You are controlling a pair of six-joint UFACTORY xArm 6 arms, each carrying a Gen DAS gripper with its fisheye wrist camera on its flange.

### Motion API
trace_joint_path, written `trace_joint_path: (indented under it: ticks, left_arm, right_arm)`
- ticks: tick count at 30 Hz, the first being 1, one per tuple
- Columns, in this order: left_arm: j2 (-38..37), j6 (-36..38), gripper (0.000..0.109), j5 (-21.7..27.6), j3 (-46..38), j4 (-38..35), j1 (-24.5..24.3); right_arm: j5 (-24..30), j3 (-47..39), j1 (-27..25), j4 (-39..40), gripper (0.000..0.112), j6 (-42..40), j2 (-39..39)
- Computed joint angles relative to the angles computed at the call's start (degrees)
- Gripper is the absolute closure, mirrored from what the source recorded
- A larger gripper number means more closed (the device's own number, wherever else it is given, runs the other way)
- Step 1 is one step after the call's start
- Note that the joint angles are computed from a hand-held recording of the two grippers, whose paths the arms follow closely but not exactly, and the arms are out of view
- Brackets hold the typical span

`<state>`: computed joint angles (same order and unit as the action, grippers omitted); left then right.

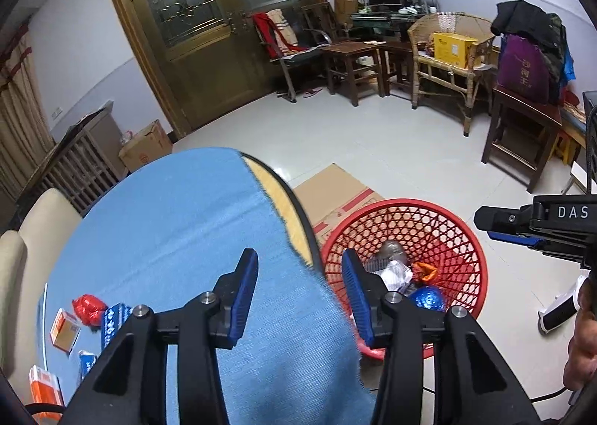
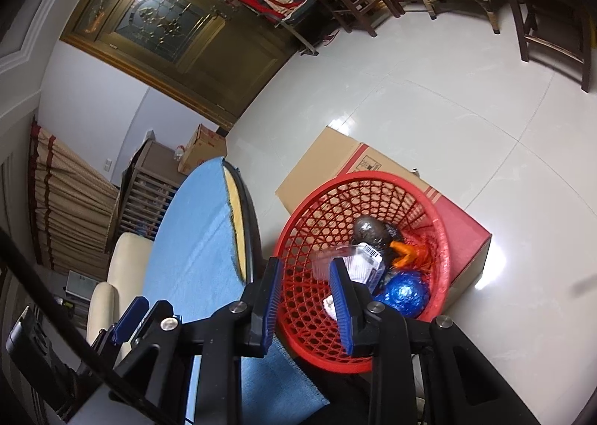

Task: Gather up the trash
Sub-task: 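Open the right tool to drop the orange wrapper while the left tool releases the clear tray, then move both open tools back over the table toward the blue boxes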

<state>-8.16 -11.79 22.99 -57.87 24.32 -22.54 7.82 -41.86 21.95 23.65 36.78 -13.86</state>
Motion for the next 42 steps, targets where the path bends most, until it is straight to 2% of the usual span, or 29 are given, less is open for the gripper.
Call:
trace_joint_path:
  ticks: [6, 11, 13, 14, 15, 22, 30, 35, 39, 42]
  left_arm:
    - [-3.49, 1.00, 0.061, -0.89, 3.43, -2.05, 3.10]
    - [-7.74, 2.05, 0.061, -1.73, 7.79, -4.42, 7.61]
    - [-9.42, 1.66, 0.054, -2.02, 9.60, -4.42, 10.16]
    - [-10.68, 0.85, 0.043, -2.39, 10.97, -3.93, 11.88]
    - [-11.57, 0.25, 0.041, -2.92, 12.05, -3.64, 13.11]
    - [-16.77, 2.61, 0.041, -4.60, 18.92, -7.00, 23.12]
    - [-17.23, 8.04, 0.041, -4.96, 22.65, -15.06, 34.78]
    - [-15.91, 10.20, 0.041, -5.57, 22.95, -18.63, 39.64]
    - [-14.50, 12.89, 0.041, -6.15, 22.06, -22.43, 42.26]
    - [-13.78, 14.15, 0.041, -6.82, 21.76, -23.66, 44.55]
  right_arm:
    - [1.31, -2.82, 1.81, -6.74, 0.082, 4.67, 1.77]
    - [3.13, -7.05, 4.71, -11.15, 0.082, 6.52, 4.63]
    - [3.88, -8.74, 5.83, -11.24, 0.082, 5.67, 5.99]
    - [4.34, -9.77, 6.56, -11.37, 0.082, 5.27, 6.80]
    - [4.92, -10.96, 7.33, -11.71, 0.082, 5.02, 7.74]
    - [9.66, -19.14, 11.69, -13.51, 0.082, 3.70, 14.00]
    - [15.24, -27.60, 14.81, -17.95, 0.082, 3.97, 19.84]
    - [20.20, -35.62, 16.93, -18.88, 0.082, 2.91, 25.33]
    - [24.40, -45.74, 18.75, -18.18, 0.082, -0.05, 32.24]
    - [27.71, -54.98, 19.98, -17.26, 0.074, -2.29, 38.37]
